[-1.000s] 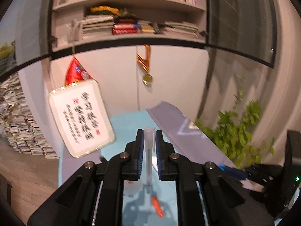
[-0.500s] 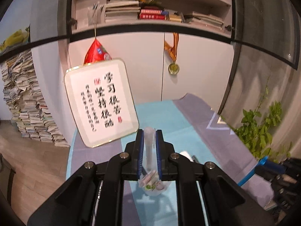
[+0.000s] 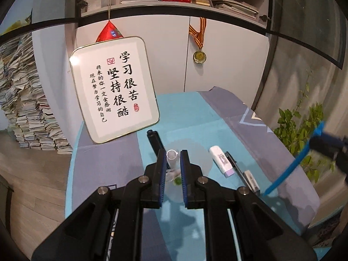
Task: Organize stationery
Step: 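Carry the blue pen into the cup and open the right gripper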
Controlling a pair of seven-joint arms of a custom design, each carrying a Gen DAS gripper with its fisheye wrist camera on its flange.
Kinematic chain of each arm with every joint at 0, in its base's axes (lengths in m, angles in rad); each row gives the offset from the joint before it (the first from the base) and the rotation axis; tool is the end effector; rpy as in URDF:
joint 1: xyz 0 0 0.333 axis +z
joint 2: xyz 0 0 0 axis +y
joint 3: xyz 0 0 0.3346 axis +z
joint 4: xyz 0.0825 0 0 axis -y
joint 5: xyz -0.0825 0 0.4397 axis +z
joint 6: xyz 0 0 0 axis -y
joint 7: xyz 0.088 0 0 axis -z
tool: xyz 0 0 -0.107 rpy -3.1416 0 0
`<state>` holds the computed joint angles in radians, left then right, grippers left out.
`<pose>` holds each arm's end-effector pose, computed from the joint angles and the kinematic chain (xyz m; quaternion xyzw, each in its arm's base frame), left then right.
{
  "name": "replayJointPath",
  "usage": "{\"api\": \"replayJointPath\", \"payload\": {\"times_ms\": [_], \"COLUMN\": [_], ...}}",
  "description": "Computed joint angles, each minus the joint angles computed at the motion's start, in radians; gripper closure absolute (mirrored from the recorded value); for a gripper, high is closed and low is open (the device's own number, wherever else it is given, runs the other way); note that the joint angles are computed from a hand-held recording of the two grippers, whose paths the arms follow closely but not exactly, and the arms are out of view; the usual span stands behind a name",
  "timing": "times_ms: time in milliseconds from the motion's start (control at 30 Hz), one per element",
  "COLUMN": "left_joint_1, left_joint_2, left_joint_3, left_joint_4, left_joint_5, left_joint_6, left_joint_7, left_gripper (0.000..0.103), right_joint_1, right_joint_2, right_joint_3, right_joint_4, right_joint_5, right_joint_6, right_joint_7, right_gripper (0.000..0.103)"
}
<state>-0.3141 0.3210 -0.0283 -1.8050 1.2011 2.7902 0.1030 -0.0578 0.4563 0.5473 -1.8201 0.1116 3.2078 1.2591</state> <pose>0.6653 -0.2806 0.4084 -0.6661 0.5983 -0.3110 0.3187 0.6853 0.2901 0.4204 -0.7567 0.4418 -0.2134 0.4321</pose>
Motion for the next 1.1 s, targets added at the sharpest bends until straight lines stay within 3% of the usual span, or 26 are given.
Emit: {"api": "replayJointPath", "payload": {"times_ms": [100,167,333,500,733,833,1100], "left_joint_1": [-0.008,-0.007,0.018,0.055,0.095,0.107,0.120], "left_joint_2": [-0.026,-0.047,-0.094,-0.115,-0.146,-0.155,-0.137], "left_joint_3": [0.010,0.009,-0.026,-0.060,-0.081,-0.088,-0.093], "left_joint_4": [-0.033,-0.057,-0.113,-0.149,-0.204,-0.224,-0.219], "left_joint_5": [0.059,0.118,0.255,0.294,0.332,0.338,0.329], "left_joint_6": [0.010,0.012,-0.010,-0.019,-0.020,-0.017,-0.005], "left_joint_7": [-0.063,-0.122,-0.245,-0.294,-0.366,-0.386,-0.369], "left_gripper": [0.089,0.080,0.076,0.075,0.075,0.074,0.074], "right_joint_1": [-0.002,0.012,0.049,0.094,0.215,0.261,0.308], "right_joint_2": [0.008,0.015,0.032,0.054,0.109,0.145,0.219], "right_joint_3": [0.018,0.015,0.002,-0.016,-0.120,-0.160,-0.187], "right_joint_4": [0.014,0.029,0.069,0.117,0.228,0.286,0.397], "right_joint_5": [-0.009,-0.019,-0.042,-0.074,-0.102,-0.107,-0.060], "right_joint_6": [0.012,0.015,0.017,0.030,0.024,0.002,-0.106], "right_joint_7": [-0.004,0.001,0.011,0.020,0.048,0.056,0.018], "right_gripper": [0.089,0.089,0.089,0.089,0.089,0.089,0.089]}}
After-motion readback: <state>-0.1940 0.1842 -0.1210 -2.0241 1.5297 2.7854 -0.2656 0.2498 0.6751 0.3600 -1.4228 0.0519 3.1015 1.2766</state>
